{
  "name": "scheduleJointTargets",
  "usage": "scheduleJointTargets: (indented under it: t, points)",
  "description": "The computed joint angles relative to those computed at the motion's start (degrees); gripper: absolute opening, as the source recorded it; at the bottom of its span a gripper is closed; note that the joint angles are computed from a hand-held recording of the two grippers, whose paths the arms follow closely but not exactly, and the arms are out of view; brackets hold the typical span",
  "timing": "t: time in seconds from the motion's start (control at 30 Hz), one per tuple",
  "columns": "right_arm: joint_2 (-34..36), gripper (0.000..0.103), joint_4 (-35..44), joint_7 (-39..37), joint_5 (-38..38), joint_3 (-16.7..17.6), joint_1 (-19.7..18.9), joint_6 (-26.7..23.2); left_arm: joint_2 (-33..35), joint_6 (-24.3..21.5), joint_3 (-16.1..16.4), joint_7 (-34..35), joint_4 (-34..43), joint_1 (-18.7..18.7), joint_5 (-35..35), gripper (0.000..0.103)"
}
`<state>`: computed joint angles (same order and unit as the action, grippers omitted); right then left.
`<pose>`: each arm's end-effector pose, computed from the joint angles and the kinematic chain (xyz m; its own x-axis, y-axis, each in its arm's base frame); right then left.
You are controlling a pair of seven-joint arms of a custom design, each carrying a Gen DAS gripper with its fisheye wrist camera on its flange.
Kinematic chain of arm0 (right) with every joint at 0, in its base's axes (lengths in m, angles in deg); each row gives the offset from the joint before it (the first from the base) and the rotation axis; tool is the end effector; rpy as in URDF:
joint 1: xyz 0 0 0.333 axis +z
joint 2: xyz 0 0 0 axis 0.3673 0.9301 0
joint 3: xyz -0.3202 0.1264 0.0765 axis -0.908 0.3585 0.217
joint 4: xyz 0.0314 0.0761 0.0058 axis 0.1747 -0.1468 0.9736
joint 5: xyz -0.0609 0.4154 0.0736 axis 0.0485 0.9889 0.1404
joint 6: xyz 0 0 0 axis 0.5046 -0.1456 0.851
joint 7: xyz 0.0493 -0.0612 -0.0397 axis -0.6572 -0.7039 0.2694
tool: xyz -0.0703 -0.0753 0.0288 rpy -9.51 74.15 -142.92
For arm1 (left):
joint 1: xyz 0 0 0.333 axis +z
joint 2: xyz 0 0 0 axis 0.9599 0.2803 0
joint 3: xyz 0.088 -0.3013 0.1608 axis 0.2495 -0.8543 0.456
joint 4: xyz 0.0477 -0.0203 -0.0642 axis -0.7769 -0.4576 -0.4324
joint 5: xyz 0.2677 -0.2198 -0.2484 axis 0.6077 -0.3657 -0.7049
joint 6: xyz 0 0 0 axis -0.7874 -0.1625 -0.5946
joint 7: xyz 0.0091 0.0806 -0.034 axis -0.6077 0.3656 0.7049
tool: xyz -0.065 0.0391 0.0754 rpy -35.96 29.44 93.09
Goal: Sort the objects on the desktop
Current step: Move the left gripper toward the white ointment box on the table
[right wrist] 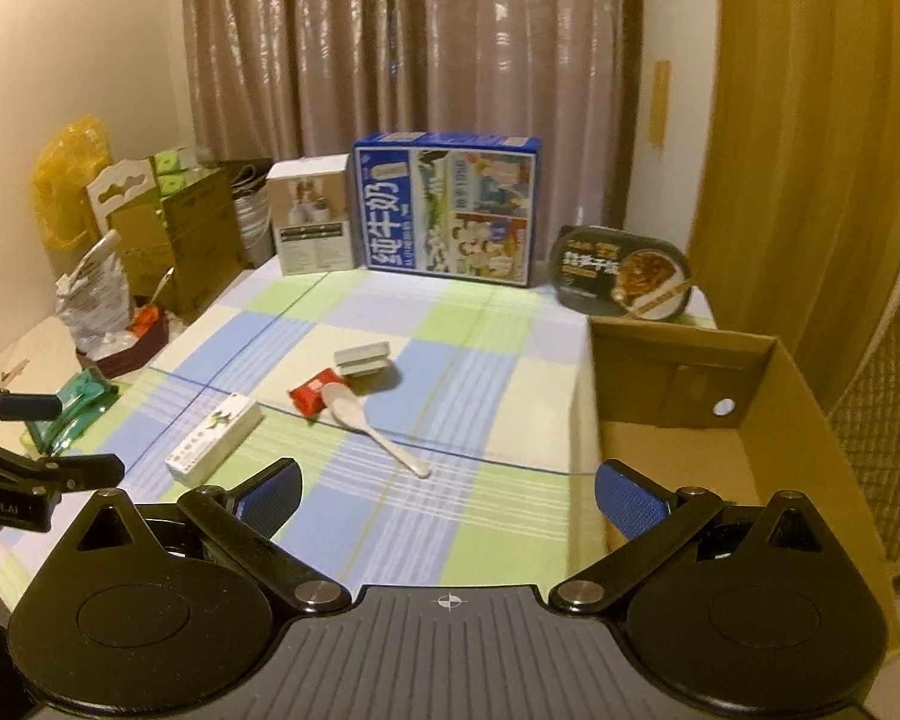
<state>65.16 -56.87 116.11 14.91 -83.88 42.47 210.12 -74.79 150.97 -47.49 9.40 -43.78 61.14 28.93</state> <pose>0.5224 0.1878 0.5836 0.5438 -0.8387 -0.0289 -0.5238 -0.3123 -0.7926 0.4631 -0.3128 0.5560 0.0278 -0.9994 0.0195 -0.6278 -0.0327 -0.7777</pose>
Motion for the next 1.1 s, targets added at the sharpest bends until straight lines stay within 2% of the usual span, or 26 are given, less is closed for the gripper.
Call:
scheduleJointTargets:
  t: [0.4, 0.67, 0.97, 1.1]
  points:
    - [6.14, 0.101, 3.77, -4.03, 4.02, 1.22, 1.51, -0.07, -1.22, 1.22, 1.50, 2.58, -4.54, 2.33, -1.18, 0.101]
    - [12.45, 0.101, 7.67, -6.15, 5.59, 3.33, 0.60, 0.19, 3.64, 2.99, 3.45, 8.70, -3.11, 2.42, -5.73, 0.101]
    - [20.84, 0.101, 13.13, -8.96, 4.06, 5.92, -1.32, 0.69, 9.79, 3.73, 5.53, 4.67, 0.11, 3.05, -1.82, 0.101]
    - [24.08, 0.101, 15.76, -9.85, 1.66, 6.93, -2.10, 0.85, 12.11, 5.03, 6.66, 6.15, 1.83, 3.04, -2.13, 0.101]
